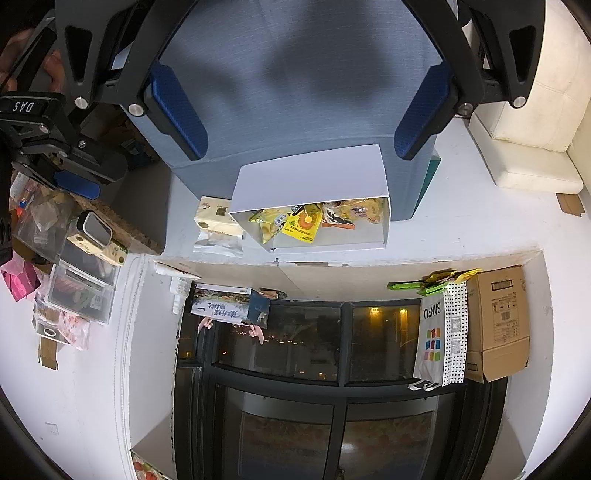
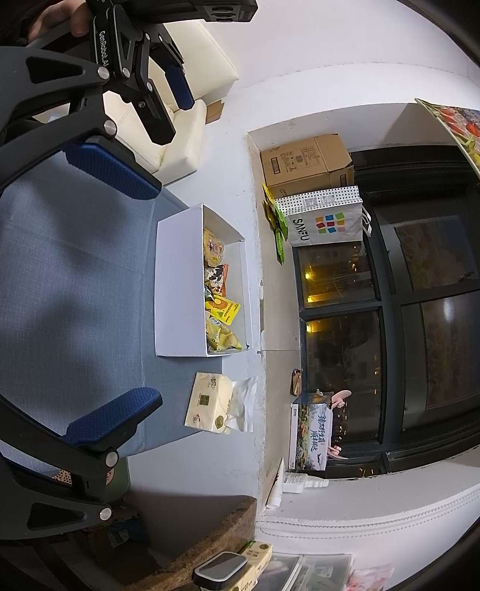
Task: Organize snacks
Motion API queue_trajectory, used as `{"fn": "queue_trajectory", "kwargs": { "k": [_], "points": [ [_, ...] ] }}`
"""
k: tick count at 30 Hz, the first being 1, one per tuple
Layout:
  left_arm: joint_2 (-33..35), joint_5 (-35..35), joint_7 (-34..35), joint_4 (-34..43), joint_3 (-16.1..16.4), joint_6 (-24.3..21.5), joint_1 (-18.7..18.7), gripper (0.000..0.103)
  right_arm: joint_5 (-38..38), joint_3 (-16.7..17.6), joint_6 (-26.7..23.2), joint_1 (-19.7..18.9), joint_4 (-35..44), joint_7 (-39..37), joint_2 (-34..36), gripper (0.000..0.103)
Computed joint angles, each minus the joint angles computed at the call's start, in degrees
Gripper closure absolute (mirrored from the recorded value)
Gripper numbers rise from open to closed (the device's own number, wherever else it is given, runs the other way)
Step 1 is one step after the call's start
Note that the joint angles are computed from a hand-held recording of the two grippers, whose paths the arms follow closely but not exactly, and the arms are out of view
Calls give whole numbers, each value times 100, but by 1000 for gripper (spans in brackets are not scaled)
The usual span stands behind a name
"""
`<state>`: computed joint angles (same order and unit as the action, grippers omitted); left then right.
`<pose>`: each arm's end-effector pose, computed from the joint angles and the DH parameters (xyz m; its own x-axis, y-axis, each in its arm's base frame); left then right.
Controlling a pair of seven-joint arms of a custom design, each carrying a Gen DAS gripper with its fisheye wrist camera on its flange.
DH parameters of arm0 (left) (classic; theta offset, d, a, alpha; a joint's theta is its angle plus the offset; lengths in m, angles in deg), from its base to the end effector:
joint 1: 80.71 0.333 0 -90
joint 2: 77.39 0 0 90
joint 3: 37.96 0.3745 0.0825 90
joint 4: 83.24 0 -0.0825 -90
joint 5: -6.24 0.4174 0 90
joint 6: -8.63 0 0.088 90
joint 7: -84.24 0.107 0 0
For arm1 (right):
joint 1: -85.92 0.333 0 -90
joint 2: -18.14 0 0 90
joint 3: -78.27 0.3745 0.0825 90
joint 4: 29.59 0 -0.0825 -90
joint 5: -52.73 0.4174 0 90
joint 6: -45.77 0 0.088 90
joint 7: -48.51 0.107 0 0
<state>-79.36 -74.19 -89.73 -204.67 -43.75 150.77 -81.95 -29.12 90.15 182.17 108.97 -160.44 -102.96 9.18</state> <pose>0.5904 -0.0696 0.5090 -0.7343 -0.6723 0.0938 -0.3858 0.2996 -0.8726 0.4448 0.3030 0.4896 -0.3438 -0.9290 -0.1372 -0.3791 0.2709 -0.8848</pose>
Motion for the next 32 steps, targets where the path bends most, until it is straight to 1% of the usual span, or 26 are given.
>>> {"fn": "queue_trajectory", "kwargs": {
  "k": [26, 32],
  "points": [
    [7, 4, 9, -3, -2, -6, 15, 0, -1, -1, -14, 32, 30, -77, 34, 0],
    [0, 35, -37, 0, 15, -137, 30, 0, -7, -10, 31, 23, 20, -139, 23, 0]
  ]
}}
